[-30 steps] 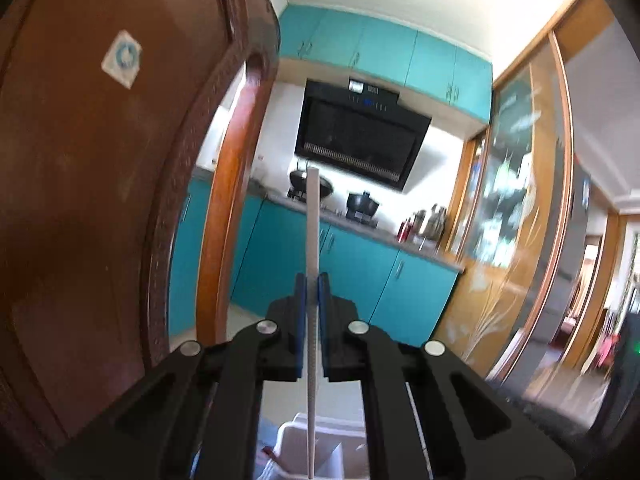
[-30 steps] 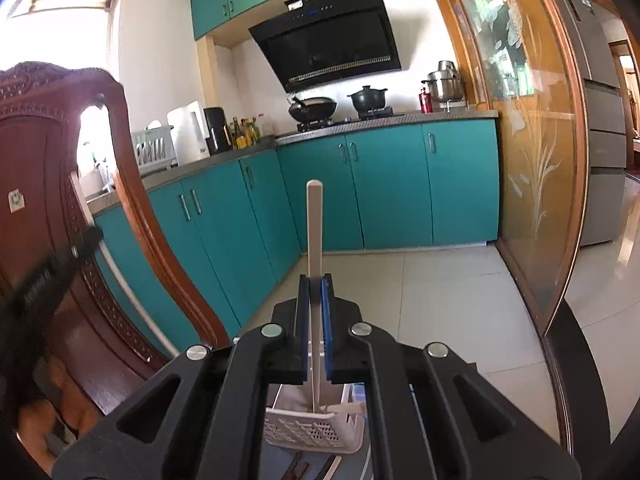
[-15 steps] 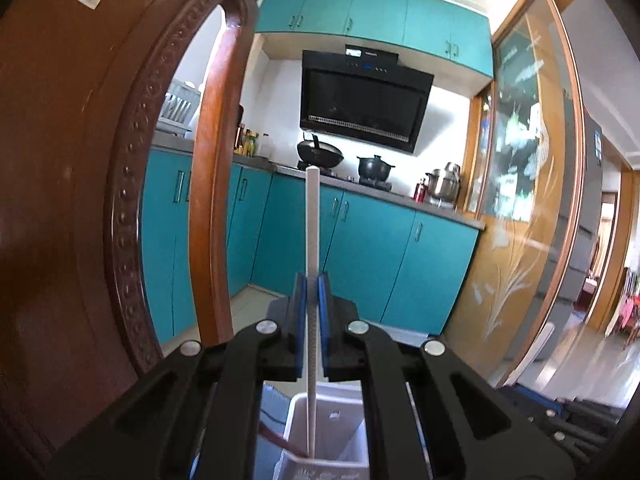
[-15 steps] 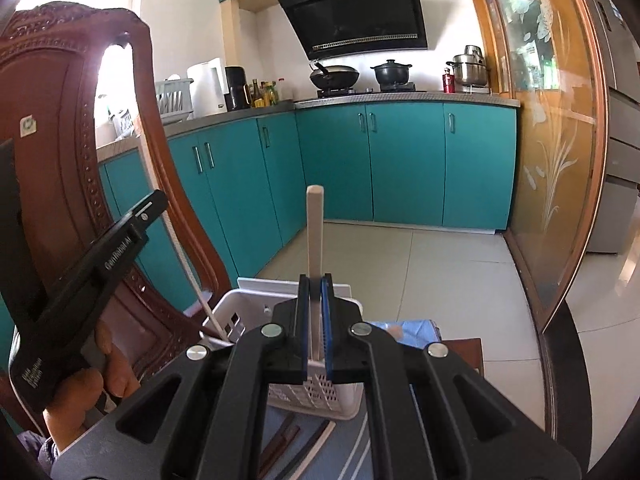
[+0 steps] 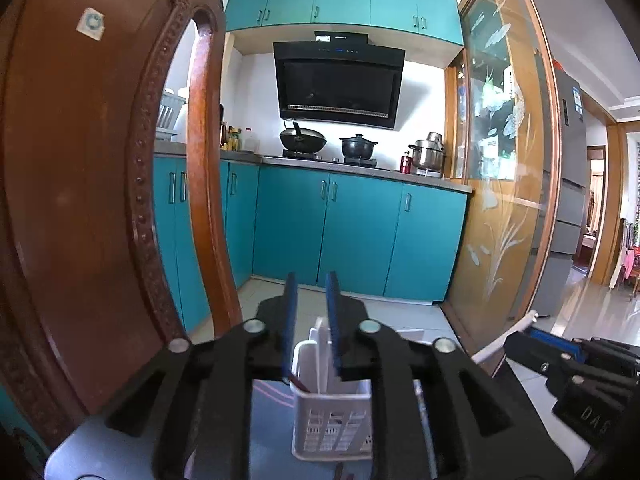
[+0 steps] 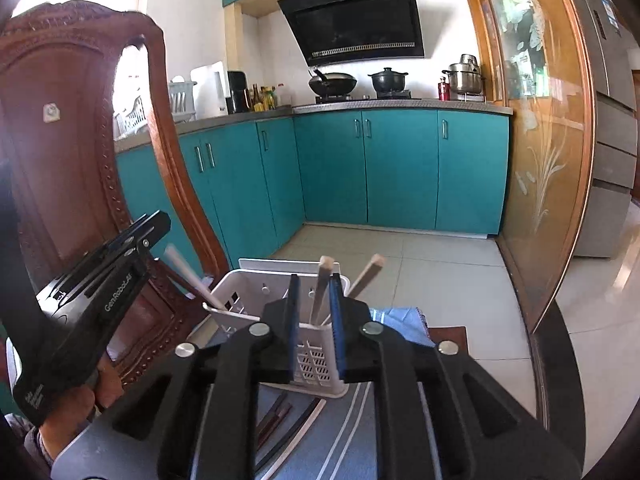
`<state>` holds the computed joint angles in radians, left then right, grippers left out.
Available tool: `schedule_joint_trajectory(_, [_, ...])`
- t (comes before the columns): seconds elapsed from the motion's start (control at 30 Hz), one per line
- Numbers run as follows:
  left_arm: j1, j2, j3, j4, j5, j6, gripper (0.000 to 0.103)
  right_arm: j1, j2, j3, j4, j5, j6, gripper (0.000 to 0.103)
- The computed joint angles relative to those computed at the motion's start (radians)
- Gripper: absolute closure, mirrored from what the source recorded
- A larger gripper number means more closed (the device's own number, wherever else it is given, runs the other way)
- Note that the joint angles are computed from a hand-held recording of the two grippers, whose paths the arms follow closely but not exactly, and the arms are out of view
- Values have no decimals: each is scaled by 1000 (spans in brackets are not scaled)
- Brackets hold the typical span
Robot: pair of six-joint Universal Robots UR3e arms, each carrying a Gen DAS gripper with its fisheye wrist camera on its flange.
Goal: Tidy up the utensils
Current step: 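Grasp a white patterned chopstick with the right tool while the left tool moves toward the dark chopsticks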
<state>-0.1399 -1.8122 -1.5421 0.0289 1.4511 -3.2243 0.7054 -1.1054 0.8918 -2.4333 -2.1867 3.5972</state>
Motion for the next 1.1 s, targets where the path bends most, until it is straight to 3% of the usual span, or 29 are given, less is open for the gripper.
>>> schedule_joint_trajectory(0.33, [103,250,-331,49,-129,48,68,95,-159,449,-316,-8,106,75])
schedule_joint_trajectory(0.47, [144,348,-449,9,-162,79,64,73,-90,361,-27,67,250,74])
schedule_joint_trajectory(0.67, [244,474,-557,-49,-270,85,58,-2,78,130,309,284,331,71])
schedule_joint_trajectory(0.87, [319,543,-601,-101,-338,95,57,14,242,-122,496,289,352,64])
schedule_joint_trajectory(1.1, [358,590,-628,-137,-369,120,54,66,440,-500,726,231,291,67])
